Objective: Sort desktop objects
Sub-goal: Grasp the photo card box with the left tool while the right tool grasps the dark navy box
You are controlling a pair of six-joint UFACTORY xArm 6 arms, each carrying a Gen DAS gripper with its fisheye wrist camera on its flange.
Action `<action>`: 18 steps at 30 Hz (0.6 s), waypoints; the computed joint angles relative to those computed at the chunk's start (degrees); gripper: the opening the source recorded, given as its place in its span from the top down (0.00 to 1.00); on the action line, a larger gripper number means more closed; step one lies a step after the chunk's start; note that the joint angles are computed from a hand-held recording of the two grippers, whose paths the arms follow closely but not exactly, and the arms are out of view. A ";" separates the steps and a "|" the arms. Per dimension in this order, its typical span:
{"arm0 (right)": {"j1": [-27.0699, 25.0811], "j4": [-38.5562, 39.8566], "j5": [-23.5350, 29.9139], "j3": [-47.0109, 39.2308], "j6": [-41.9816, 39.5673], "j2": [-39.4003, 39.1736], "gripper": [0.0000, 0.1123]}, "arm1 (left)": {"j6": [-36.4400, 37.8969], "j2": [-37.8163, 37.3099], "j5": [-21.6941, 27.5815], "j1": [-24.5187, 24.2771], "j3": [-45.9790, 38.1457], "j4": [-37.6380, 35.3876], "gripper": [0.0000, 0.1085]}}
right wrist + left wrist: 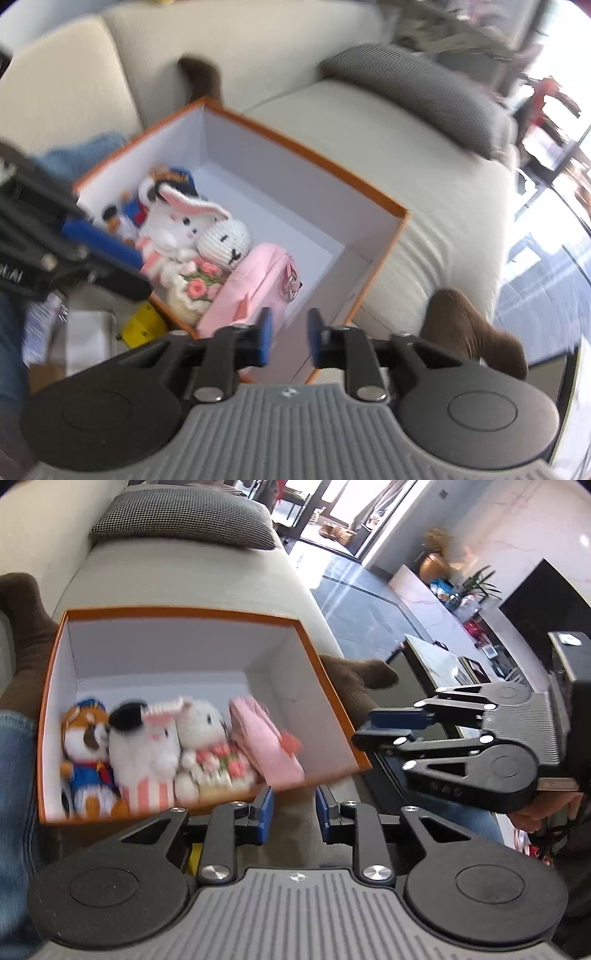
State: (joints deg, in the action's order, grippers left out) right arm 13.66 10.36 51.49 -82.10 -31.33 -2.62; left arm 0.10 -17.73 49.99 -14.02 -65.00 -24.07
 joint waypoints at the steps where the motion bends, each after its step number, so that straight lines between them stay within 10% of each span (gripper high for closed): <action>1: -0.01 -0.09 -1.55 2.98 1.31 -2.78 0.75 | -0.61 -1.23 0.69 -0.42 1.16 0.18 0.73; 18: 1.93 -8.16 -9.71 39.37 35.46 -29.66 0.45 | -11.42 -6.77 0.35 -9.85 15.64 8.65 0.43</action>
State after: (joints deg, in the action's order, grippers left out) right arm 15.59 2.20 41.77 -42.73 4.13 -32.28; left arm -11.33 -24.50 50.34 -23.87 -49.36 -15.42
